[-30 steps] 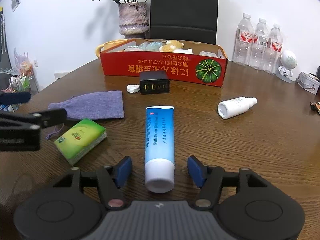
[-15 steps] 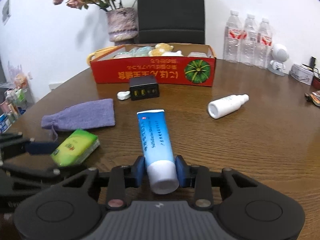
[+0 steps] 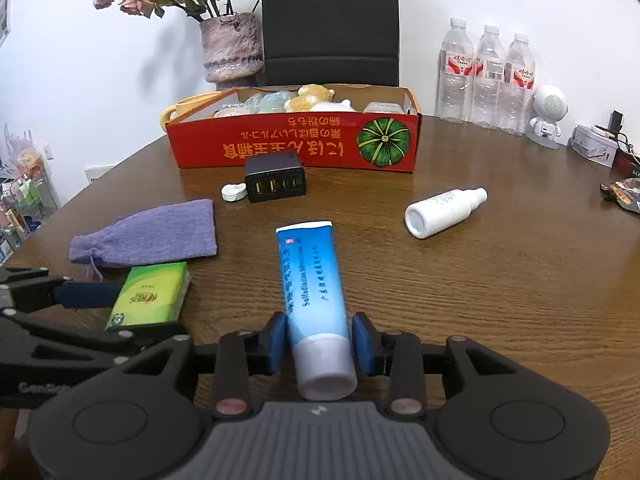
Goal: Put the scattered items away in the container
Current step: 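Carry the tissue pack and tube into the cardboard box and open both tools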
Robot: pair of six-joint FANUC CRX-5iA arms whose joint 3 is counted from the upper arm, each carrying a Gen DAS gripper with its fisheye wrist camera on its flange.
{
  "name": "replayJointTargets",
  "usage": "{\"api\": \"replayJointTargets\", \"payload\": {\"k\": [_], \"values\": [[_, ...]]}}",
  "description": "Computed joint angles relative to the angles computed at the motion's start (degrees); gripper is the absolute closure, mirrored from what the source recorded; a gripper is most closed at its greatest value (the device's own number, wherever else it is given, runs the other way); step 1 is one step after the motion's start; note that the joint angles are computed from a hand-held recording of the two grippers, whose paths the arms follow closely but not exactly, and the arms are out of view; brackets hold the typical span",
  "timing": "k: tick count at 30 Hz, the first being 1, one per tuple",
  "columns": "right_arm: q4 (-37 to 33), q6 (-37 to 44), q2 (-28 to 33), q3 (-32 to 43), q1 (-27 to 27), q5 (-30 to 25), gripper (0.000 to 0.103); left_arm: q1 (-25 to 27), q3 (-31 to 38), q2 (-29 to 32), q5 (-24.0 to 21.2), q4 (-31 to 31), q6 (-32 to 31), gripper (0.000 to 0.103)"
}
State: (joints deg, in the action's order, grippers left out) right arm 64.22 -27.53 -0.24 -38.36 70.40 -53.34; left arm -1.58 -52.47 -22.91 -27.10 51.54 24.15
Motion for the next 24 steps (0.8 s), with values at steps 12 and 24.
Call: {"api": "replayJointTargets", "payload": {"k": [12, 24], "values": [[1.4, -0.5, 0.7, 0.1, -0.1, -0.1, 0.073, -0.2, -2.3, -1.9, -0.9, 7.3, -8.5, 0.047], [14.8, -4.5, -5.4, -2.1, -3.9, -0.7, 0.073, -5.2, 5.0, 2.0, 3.3, 30.2, -27.0, 0.047]]}}
